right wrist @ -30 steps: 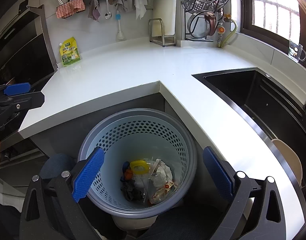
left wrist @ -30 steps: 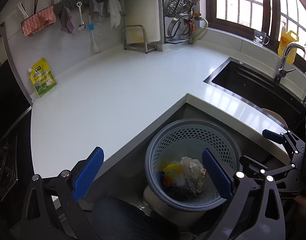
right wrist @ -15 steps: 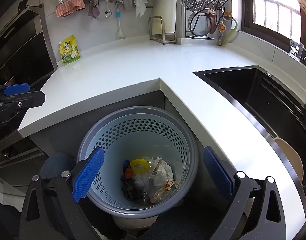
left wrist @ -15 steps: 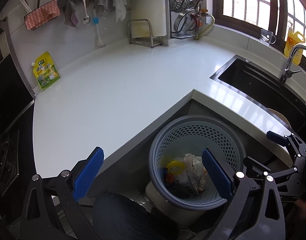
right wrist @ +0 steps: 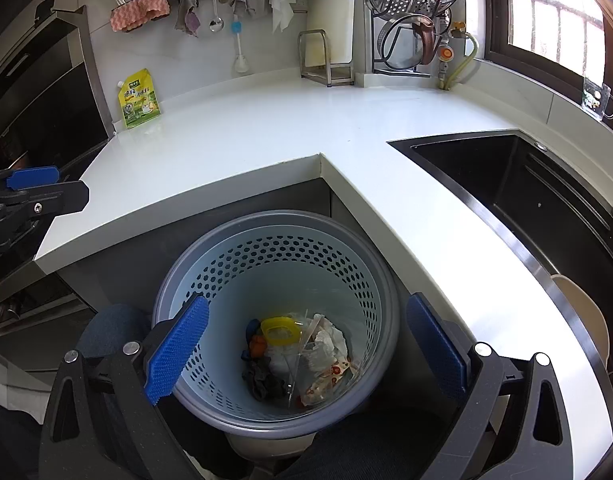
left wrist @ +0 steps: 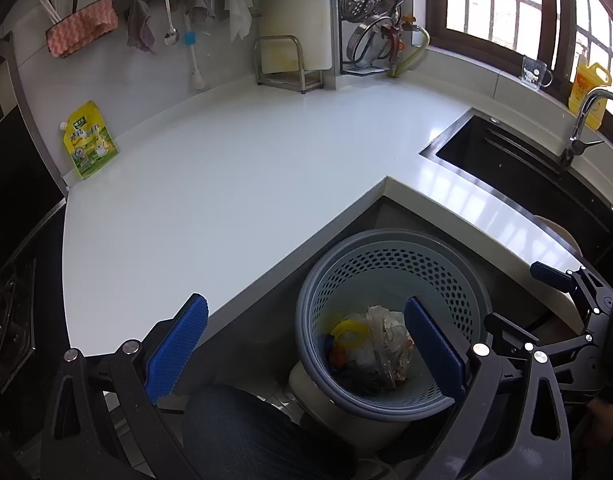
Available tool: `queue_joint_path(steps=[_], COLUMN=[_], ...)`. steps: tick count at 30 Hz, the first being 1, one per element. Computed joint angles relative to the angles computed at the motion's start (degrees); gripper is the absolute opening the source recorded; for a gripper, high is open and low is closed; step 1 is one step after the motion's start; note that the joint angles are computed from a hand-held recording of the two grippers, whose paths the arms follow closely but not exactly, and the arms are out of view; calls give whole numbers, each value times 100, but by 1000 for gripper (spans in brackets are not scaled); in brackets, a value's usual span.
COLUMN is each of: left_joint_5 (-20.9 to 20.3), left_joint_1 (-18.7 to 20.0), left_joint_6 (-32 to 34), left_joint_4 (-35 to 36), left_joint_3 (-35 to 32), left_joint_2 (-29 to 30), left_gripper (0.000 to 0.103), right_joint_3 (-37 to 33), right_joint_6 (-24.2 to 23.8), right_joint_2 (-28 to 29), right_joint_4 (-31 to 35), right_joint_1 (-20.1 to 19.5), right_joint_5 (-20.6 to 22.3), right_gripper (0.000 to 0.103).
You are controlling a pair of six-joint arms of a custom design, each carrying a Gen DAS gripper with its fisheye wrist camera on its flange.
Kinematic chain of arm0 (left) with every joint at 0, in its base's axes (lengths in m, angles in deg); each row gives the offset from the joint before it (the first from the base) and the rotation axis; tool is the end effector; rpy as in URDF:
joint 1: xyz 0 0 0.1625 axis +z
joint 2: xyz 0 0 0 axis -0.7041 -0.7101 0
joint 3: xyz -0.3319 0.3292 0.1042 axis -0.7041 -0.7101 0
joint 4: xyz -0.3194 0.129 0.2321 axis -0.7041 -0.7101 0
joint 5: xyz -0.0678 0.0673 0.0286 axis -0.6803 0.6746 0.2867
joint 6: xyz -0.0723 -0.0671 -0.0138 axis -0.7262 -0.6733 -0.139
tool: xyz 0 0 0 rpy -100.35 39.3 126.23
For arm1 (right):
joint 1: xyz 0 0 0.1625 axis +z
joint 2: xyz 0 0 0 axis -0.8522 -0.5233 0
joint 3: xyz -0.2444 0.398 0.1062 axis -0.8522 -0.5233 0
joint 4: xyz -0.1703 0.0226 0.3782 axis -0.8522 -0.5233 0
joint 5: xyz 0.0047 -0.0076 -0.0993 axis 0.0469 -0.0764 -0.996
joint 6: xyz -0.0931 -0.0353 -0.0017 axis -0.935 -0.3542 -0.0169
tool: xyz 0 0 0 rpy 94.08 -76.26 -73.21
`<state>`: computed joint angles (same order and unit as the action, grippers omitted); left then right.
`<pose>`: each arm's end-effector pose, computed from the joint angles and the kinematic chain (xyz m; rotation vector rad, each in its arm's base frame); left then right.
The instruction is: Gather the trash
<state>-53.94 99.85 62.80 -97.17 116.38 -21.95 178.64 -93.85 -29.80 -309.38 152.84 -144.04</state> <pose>-0.2675 -0.6971 0.0493 1.3085 2.2908 -0.4813 0.1080 -0.5563 0.1675 -0.0271 -2.0561 1.1385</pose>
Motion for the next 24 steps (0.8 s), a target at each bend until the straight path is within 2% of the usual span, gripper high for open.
queue_joint_path(steps=[24], left_joint_5=[-40], left_joint_1=[2], left_joint_6=[53], left_joint_4=[14], left_joint_3=[-13], left_joint_2=[-5], left_gripper=[97], right_joint_3=[-44], right_joint_6=[15], right_joint_2=[57], right_joint_4=[53], right_joint_1=[-6], right_joint_5=[-6], right_gripper=[94])
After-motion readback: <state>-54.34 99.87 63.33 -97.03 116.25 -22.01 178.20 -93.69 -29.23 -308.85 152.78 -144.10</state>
